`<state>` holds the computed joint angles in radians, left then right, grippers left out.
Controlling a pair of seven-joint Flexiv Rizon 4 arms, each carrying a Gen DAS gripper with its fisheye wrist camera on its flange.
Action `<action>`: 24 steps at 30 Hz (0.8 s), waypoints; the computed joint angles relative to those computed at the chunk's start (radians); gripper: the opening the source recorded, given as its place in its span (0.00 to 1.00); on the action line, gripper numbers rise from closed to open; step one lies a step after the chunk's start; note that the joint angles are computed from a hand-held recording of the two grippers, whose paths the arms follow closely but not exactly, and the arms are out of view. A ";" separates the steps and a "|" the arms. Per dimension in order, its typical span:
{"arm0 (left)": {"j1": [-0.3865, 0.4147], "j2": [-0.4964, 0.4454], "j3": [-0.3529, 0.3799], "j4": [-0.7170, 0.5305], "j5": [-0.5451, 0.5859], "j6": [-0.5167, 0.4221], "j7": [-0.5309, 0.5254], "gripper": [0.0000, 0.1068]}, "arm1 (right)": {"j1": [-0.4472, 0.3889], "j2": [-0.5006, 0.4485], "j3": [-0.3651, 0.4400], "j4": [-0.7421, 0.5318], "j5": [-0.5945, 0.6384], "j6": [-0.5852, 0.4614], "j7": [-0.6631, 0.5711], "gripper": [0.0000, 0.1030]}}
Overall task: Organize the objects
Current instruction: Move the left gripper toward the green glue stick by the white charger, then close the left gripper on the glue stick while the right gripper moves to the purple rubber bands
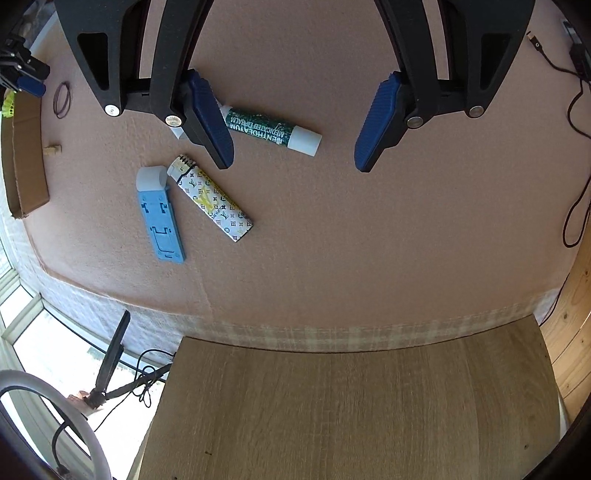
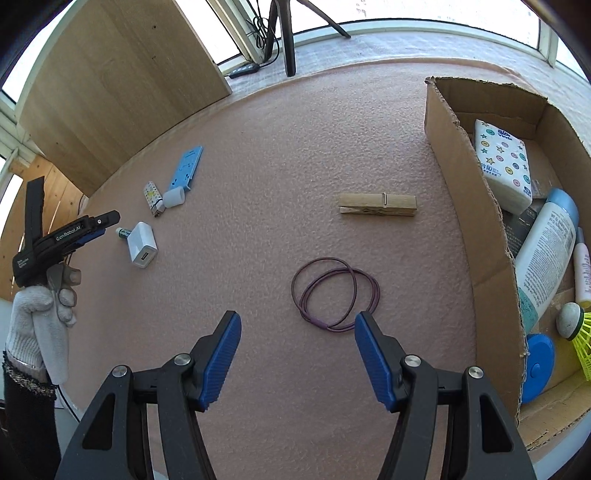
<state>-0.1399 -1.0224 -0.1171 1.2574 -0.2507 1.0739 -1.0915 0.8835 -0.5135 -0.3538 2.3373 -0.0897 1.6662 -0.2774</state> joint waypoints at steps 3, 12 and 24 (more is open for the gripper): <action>-0.023 -0.044 0.029 -0.088 0.023 -0.082 -0.001 0.64 | -0.005 0.006 0.007 0.006 0.004 -0.002 0.005 0.58; -0.015 -0.031 0.034 -0.041 0.090 -0.074 0.066 0.57 | -0.036 0.011 0.032 0.007 -0.001 -0.004 0.006 0.58; 0.105 0.111 -0.061 0.244 -0.051 0.064 0.126 0.66 | -0.125 0.001 0.098 -0.026 0.006 0.022 -0.034 0.58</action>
<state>-0.0352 -0.9110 -0.1785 1.5016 -0.3013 1.1377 -0.9652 0.7588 -0.5121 -0.2560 2.3116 -0.0840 1.6883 -0.3112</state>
